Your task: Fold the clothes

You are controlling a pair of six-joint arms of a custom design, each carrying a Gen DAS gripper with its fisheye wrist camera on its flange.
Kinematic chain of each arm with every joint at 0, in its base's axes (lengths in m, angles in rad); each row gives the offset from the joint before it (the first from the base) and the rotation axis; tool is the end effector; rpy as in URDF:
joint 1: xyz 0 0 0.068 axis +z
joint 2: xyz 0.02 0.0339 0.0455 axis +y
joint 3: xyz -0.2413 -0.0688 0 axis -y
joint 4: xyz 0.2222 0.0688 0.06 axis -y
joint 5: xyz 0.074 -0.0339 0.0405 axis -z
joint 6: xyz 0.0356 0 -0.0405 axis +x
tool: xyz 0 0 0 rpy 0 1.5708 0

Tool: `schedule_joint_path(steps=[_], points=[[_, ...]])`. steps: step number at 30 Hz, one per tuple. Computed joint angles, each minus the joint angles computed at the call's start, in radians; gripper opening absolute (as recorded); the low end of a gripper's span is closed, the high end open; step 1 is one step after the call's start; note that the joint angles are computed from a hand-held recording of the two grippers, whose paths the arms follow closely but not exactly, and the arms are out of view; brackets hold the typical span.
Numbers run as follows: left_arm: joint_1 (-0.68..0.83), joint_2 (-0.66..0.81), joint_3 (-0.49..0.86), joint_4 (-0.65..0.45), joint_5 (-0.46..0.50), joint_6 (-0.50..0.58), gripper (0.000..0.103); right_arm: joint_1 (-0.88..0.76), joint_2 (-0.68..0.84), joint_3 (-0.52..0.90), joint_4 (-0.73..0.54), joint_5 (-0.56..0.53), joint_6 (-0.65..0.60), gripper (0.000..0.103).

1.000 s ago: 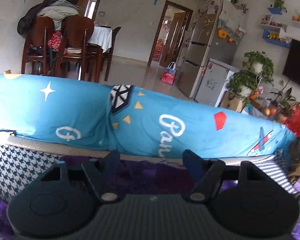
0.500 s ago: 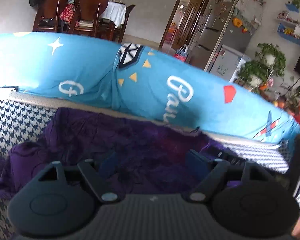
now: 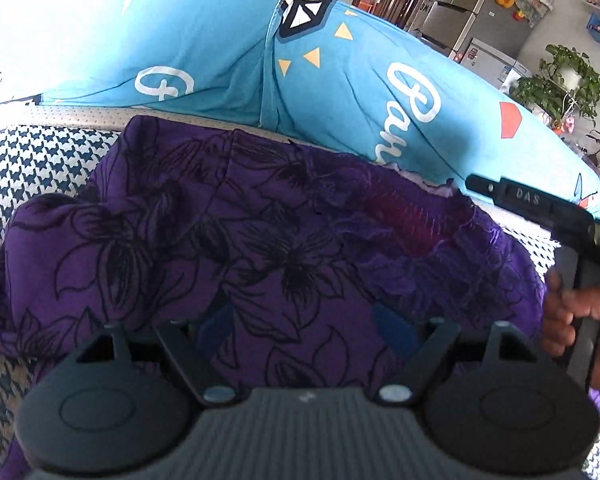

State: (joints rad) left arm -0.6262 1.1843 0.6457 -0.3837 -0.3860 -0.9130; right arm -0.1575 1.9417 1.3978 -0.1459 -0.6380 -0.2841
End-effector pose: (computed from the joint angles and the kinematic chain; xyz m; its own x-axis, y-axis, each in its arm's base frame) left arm 0.1822 -0.1152 0.1893 -0.6787 -0.4139 -0.6067 -0.2917 0.9100 -0.2945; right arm 0.4061 -0.0430 0.2095 -0.5115 -0.1468 -0.8467 -0.4908 0.8587 0.1476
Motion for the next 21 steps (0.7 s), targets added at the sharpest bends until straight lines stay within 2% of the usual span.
schedule_joint_path(steps=[5, 14, 16, 19, 20, 21], points=[[0.020, 0.027, -0.005, 0.012, 0.021, 0.010, 0.080, 0.025, 0.087, 0.099, -0.036, 0.016, -0.012, 0.055], [0.026, 0.092, -0.007, 0.042, 0.040, 0.014, 0.080, 0.083, 0.146, 0.092, 0.012, 0.099, -0.092, 0.052], [0.023, 0.102, -0.006, 0.044, 0.038, 0.012, 0.080, 0.093, 0.140, 0.065, 0.043, 0.140, -0.109, 0.031], [0.016, 0.112, -0.001, 0.042, 0.031, 0.007, 0.080, 0.086, 0.126, 0.056, 0.041, 0.136, -0.122, 0.009], [0.016, 0.114, 0.001, 0.042, 0.032, 0.006, 0.080, 0.072, 0.122, 0.072, 0.012, 0.097, -0.114, 0.005], [0.016, 0.115, 0.002, 0.042, 0.032, 0.005, 0.080, 0.058, 0.116, 0.088, -0.024, 0.051, -0.105, 0.005]])
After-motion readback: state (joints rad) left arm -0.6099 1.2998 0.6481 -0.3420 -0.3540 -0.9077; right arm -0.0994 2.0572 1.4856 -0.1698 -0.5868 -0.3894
